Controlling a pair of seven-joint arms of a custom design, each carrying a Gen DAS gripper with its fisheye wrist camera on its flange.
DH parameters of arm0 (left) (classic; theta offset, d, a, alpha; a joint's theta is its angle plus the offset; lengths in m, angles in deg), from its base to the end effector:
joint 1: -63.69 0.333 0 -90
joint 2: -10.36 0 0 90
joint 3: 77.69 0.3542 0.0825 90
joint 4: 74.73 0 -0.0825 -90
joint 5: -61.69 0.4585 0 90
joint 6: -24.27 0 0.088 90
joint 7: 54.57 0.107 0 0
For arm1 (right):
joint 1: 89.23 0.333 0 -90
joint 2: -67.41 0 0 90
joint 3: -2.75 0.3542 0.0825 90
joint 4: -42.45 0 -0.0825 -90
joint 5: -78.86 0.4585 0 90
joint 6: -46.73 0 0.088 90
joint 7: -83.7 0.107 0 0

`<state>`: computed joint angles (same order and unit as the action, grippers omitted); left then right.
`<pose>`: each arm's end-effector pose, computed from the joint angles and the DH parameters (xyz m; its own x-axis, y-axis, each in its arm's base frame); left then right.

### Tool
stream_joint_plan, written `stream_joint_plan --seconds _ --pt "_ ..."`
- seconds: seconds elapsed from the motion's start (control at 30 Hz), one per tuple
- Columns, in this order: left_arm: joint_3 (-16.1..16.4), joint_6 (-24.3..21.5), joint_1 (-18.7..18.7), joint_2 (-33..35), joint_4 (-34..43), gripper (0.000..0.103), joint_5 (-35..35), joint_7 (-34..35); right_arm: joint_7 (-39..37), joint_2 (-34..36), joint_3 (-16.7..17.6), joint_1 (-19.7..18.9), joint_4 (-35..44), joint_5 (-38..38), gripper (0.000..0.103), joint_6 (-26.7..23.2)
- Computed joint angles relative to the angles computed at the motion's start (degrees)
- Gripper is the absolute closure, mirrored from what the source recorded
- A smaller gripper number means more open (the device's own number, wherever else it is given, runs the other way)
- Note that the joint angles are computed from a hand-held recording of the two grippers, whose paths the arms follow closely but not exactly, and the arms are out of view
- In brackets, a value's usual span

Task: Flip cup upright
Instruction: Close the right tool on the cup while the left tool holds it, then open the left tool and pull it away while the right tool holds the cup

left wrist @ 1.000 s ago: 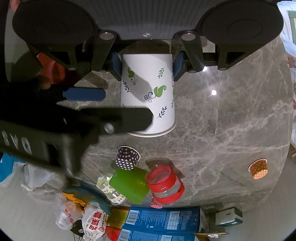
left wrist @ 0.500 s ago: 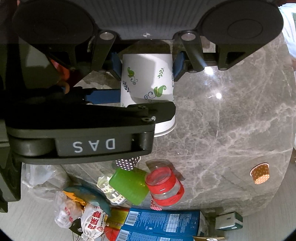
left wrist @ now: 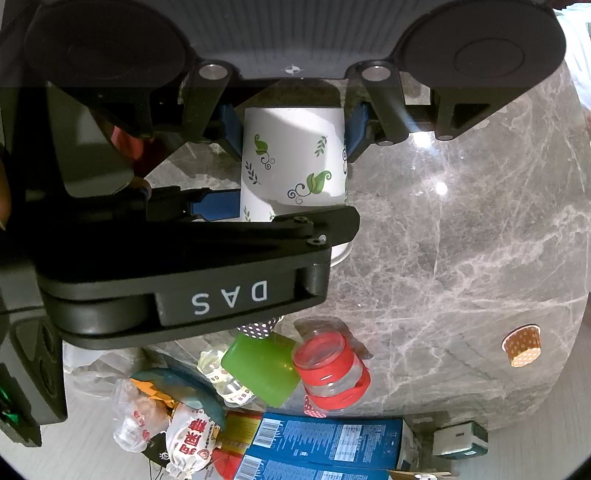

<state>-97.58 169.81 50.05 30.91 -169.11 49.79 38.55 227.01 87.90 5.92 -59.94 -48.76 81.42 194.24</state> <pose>0.6694 -0.3997 0.4838 -0.4824 -0.8309 0.2773 -0.8102 0.3029 -0.5018 0.6717 0.4191 0.5081 -0.2605 -0.8231 -0.5046 -0.8410 0.4501 -0.3001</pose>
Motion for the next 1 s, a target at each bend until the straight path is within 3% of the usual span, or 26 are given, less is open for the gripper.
stream_joint_plan --seconds 0.17,0.27,0.33,0.47,0.6,0.7,0.9,1.0 --pt "-0.2 0.2 0.2 -0.1 -0.3 0.043 -0.3 0.6 -0.8 -0.3 0.3 -0.2 -0.8 0.7 0.037 1.1" --pt "-0.9 0.0 1.0 -0.2 -0.5 0.031 -2.3 1.8 -2.1 -0.4 1.0 -0.9 -1.2 2.4 0.037 1.8" --pt "-0.2 1.0 0.4 -0.7 -1.4 0.018 -1.2 1.2 -2.6 -0.6 1.1 -1.1 -1.8 3.5 0.037 2.6" --pt "-0.8 4.2 2.0 -3.3 -5.4 0.011 -3.7 3.1 -3.2 -1.2 1.1 -1.0 -2.7 4.1 0.037 3.7" --pt "-3.1 5.7 6.4 -7.5 -10.4 0.011 -16.2 11.1 -4.0 -1.8 1.2 -1.0 -3.7 4.6 0.037 5.2" --pt "-4.2 5.3 9.5 -10.7 -13.0 0.011 -32.4 21.5 -4.4 -2.1 1.0 -0.8 -4.4 4.2 0.037 6.3" --pt "-2.0 13.1 8.9 -14.1 -15.9 0.011 -53.4 34.7 -2.2 -4.2 -0.9 0.9 -7.0 -0.5 0.038 10.5" --pt "-0.5 10.6 8.7 -14.2 -15.2 0.011 -64.9 42.6 0.0 -5.9 -2.4 2.1 -9.6 -5.5 0.038 15.5"
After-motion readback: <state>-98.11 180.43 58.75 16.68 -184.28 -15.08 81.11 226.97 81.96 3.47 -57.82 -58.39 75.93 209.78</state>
